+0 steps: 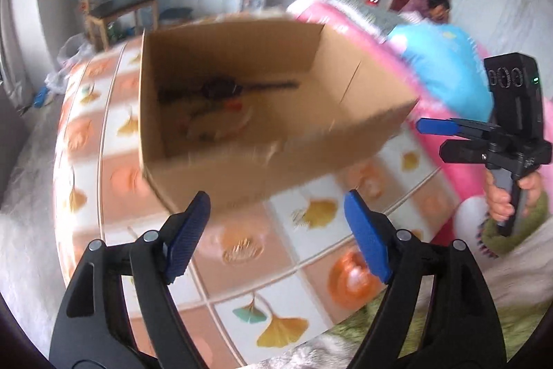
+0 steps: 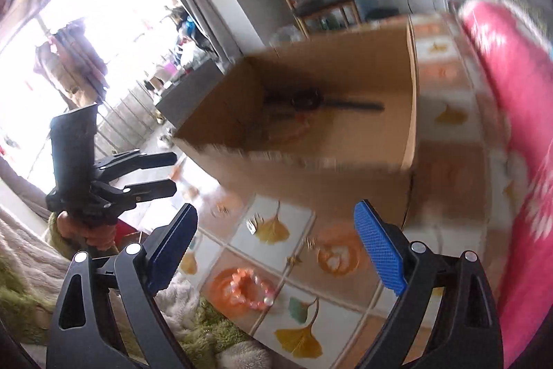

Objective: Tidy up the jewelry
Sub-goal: 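Withdraw the left gripper to the gold heart charm on the table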

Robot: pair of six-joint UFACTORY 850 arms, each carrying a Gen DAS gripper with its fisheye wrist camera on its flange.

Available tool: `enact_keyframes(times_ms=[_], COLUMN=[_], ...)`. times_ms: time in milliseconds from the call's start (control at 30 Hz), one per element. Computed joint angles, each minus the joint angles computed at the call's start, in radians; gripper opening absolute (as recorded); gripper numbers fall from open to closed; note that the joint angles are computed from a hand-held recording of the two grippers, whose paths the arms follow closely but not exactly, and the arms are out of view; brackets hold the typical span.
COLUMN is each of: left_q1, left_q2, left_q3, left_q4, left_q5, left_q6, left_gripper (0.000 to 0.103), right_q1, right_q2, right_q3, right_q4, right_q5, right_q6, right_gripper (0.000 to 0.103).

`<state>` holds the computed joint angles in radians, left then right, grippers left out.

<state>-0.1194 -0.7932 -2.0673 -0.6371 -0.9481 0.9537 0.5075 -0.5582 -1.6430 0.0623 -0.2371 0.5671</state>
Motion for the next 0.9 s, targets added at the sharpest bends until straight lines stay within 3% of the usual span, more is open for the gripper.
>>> enact_keyframes(times_ms=[300, 467, 567, 700, 900], left_q1=[-0.048, -0.054, -0.059, -0.063, -0.068], left_q2=[0.076, 0.072, 0.084, 0.099, 0.11], left_q3=[0.214, 0.227, 0.255, 0.284, 0.305], left_q4=[0.026, 0.014, 0.015, 0.015, 0.019], left_q5=[0.152, 0.146, 0.176, 0.21, 0.226], left_q6=[0.106, 0.099, 0.108, 0.129, 0.152], left_gripper=[0.076, 0.071, 0.068, 0.062, 0.06], right_q1=[0.057, 0.072, 0.073, 0.071, 0.066], right_q2=[-0.088, -0.11, -0.13, -0.177, -0.228], right_q3=[-0.046, -0.079, -0.105, -0.179, -0.253], right_q4=[-0.234, -0.362, -0.403, -0.455, -0.432], right_q5=[-0.097, -0.146, -0.175, -0.28, -0.353], right_q6=[0.331, 0.456, 0.492, 0.506, 0.393], right_gripper=[0.08, 0.072, 0.064, 0.046, 0.026])
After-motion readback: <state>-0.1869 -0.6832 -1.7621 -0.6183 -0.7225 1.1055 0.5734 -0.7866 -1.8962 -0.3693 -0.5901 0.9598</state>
